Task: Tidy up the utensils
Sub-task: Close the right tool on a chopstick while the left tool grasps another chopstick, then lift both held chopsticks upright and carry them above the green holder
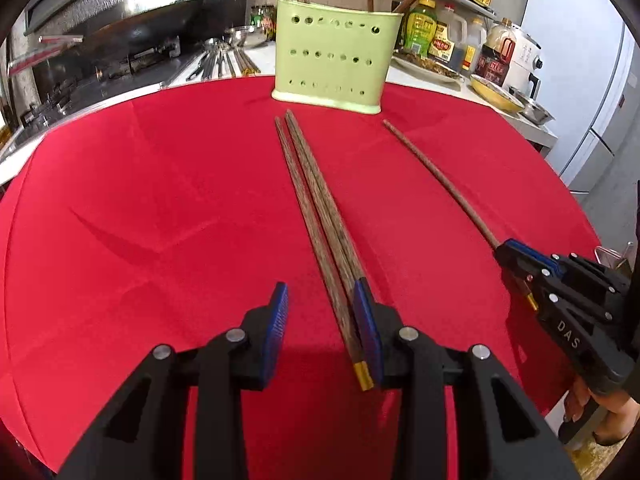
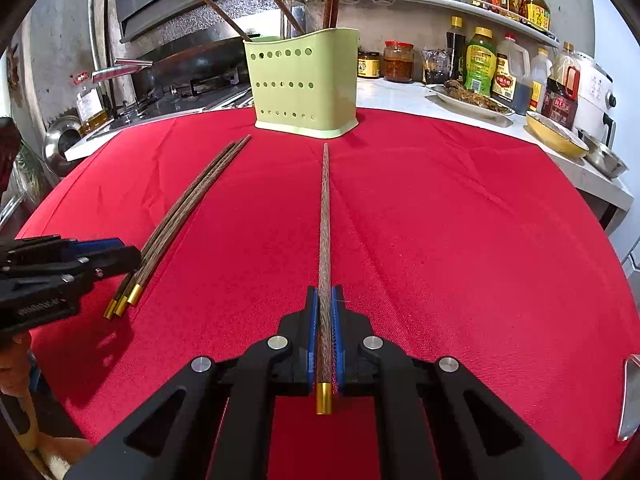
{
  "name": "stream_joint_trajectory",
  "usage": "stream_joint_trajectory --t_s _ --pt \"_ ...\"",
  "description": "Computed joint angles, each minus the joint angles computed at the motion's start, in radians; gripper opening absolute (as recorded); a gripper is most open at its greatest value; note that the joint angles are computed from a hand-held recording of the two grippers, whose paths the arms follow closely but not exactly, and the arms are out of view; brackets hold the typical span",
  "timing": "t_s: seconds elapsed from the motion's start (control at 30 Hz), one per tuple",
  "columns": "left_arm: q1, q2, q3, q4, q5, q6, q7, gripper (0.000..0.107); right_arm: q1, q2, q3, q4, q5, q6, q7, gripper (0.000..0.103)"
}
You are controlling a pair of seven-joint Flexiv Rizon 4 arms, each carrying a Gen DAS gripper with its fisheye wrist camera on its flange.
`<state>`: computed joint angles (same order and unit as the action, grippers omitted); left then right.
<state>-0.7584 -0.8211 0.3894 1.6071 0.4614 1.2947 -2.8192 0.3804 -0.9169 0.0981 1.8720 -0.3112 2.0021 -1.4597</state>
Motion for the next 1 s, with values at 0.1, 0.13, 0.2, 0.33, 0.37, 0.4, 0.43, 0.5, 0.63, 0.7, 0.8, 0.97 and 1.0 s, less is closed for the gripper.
stream_joint_trajectory --t_s 0.1,0.13,0.2,0.33,0.37,0.4,0.43,0.5,0.63,0.7,0.8,0.97,1.0 --pt "-0.022 0.004 0.006 -0.032 0.008 -0.115 0.014 0.034 -0.003 -0.003 0.003 0.001 0.0 0.008 -0.001 0.008" --pt "-0.019 0.008 -0.002 -0.036 0.017 -0.141 0.014 0.034 -0.008 -0.003 0.008 0.001 -0.003 0.009 -0.001 0.008" --pt "0.005 0.019 -0.032 -0.026 0.034 -0.144 0.016 0.032 -0.014 -0.004 0.013 0.003 -0.009 0.012 -0.001 0.008" --pt "0.009 0.033 -0.042 -0.025 0.086 -0.192 -0.006 0.031 -0.013 -0.002 0.011 0.006 -0.007 0.013 0.003 0.008" --pt "0.015 0.043 -0.047 -0.014 0.094 -0.194 -0.02 0.031 -0.012 -0.001 0.011 0.008 -0.007 0.015 0.003 0.008" --pt "0.022 0.051 -0.054 -0.002 0.106 -0.183 -0.031 0.031 -0.021 -0.001 0.019 0.011 -0.014 0.015 0.004 0.009" --pt "0.03 0.06 -0.063 0.014 0.118 -0.162 -0.041 0.031 -0.036 -0.002 0.032 0.01 -0.027 0.012 0.007 0.009" --pt "0.045 0.078 -0.082 0.047 0.134 -0.114 -0.048 0.03 -0.051 -0.001 0.042 0.021 -0.039 0.021 0.007 0.009" --pt "0.011 0.08 -0.079 0.045 0.156 -0.139 -0.052 0.03 -0.024 0.001 0.012 0.063 -0.005 0.094 -0.013 0.01" --pt "-0.013 0.075 -0.072 0.023 0.178 -0.191 -0.063 0.028 -0.005 -0.003 -0.005 0.078 0.02 0.132 -0.03 0.01" --pt "-0.002 0.079 -0.098 0.013 0.196 -0.22 -0.061 0.02 0.008 -0.007 -0.013 0.086 0.043 0.163 -0.041 0.01" --pt "-0.009 0.074 -0.102 -0.007 0.256 -0.248 -0.091 0.009 0.048 -0.022 -0.041 0.082 0.091 0.203 -0.072 0.01" --pt "-0.007 0.076 -0.103 -0.003 0.27 -0.236 -0.104 0.009 0.054 -0.024 -0.043 0.079 0.102 0.207 -0.074 0.01"
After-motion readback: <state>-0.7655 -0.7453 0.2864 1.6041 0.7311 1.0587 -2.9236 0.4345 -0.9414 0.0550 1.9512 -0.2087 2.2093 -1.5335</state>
